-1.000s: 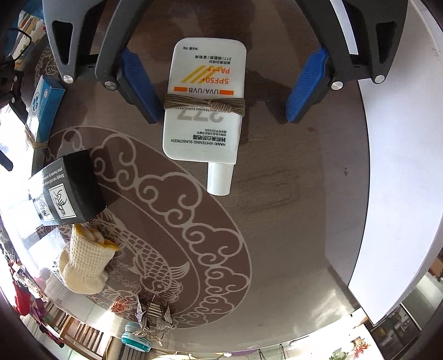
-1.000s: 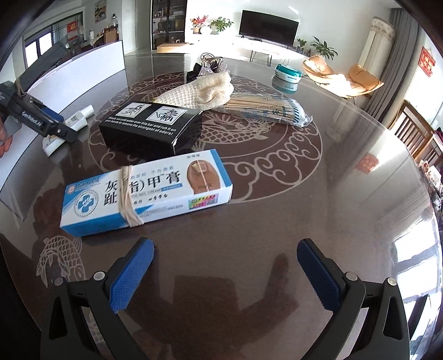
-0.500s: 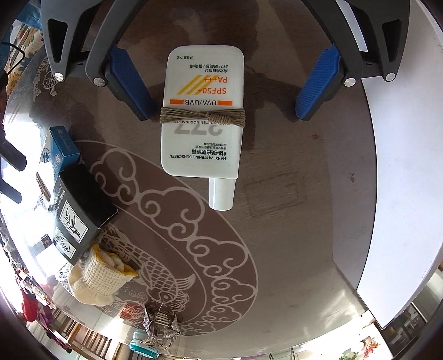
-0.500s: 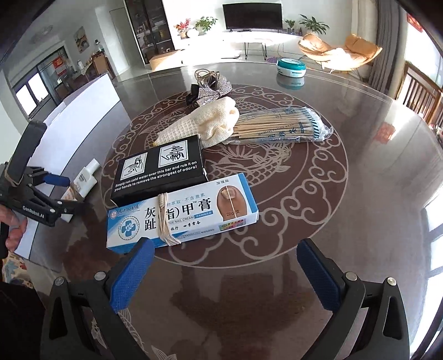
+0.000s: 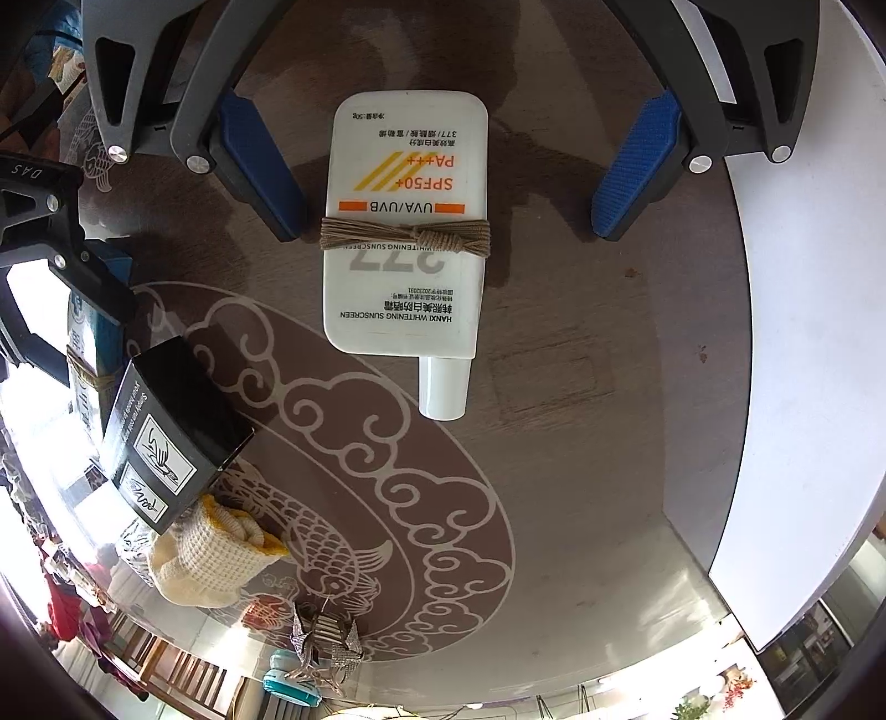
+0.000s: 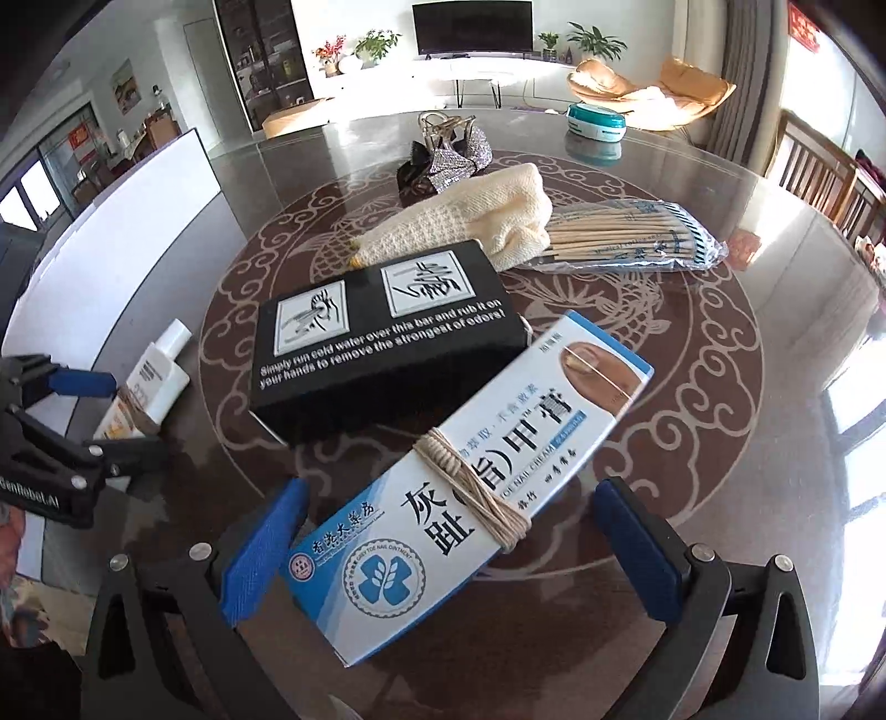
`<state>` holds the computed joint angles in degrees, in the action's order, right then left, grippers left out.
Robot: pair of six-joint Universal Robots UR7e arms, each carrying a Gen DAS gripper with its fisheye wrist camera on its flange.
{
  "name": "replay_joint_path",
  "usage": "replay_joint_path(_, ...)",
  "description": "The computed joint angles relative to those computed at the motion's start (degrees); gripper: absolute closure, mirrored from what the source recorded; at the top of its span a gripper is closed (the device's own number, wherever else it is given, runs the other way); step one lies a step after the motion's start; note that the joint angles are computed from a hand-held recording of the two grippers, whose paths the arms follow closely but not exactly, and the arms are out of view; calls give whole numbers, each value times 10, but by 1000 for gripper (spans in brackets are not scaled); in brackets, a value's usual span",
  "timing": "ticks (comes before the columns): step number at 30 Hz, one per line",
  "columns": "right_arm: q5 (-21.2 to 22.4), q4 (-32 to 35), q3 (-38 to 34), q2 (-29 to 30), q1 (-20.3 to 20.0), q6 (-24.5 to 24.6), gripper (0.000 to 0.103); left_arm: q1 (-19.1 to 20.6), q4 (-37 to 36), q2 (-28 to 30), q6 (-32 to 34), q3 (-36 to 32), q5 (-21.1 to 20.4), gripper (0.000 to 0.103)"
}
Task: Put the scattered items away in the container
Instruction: 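Lift the sunscreen bottle with the left gripper, then close the right gripper on the blue-and-white ointment box while the left gripper carries the sunscreen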
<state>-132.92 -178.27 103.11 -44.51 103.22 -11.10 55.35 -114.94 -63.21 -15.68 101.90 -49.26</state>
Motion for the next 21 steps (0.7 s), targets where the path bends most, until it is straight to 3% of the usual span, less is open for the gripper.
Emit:
replay_joint_path(2, 1, -14, 27, -22, -8, -13, 0, 0, 0, -4, 1, 4, 0, 0)
replay_joint_path(5, 35, 18, 43, -56, -21, -17, 0, 1, 1, -11, 1, 11, -1, 0)
replay_joint_path(10, 40, 124, 8, -66, -22, -27, 1, -1, 35, -22, -25, 17, -6, 0)
replay_joint_path(12, 38, 183, -12, -66, -19, -14, 10, -4, 51, -28, -14, 21, -12, 1)
replay_joint_path(14, 36, 213, -24, -68, -15, -24, 31, -9, 51, -35, 3, 28, -17, 15)
replay_joint_path(15, 33, 224, -25, -72, -13, -28, 49, -12, 50, -39, 11, 30, -19, 32)
replay_joint_path(17, 41, 230, -19, -81, -15, -21, 53, -17, 49, -45, 9, 33, -18, 51)
replay_joint_path(21, 88, 219, 10, -121, -22, -11, 58, -17, 57, -57, 0, 45, -22, 52)
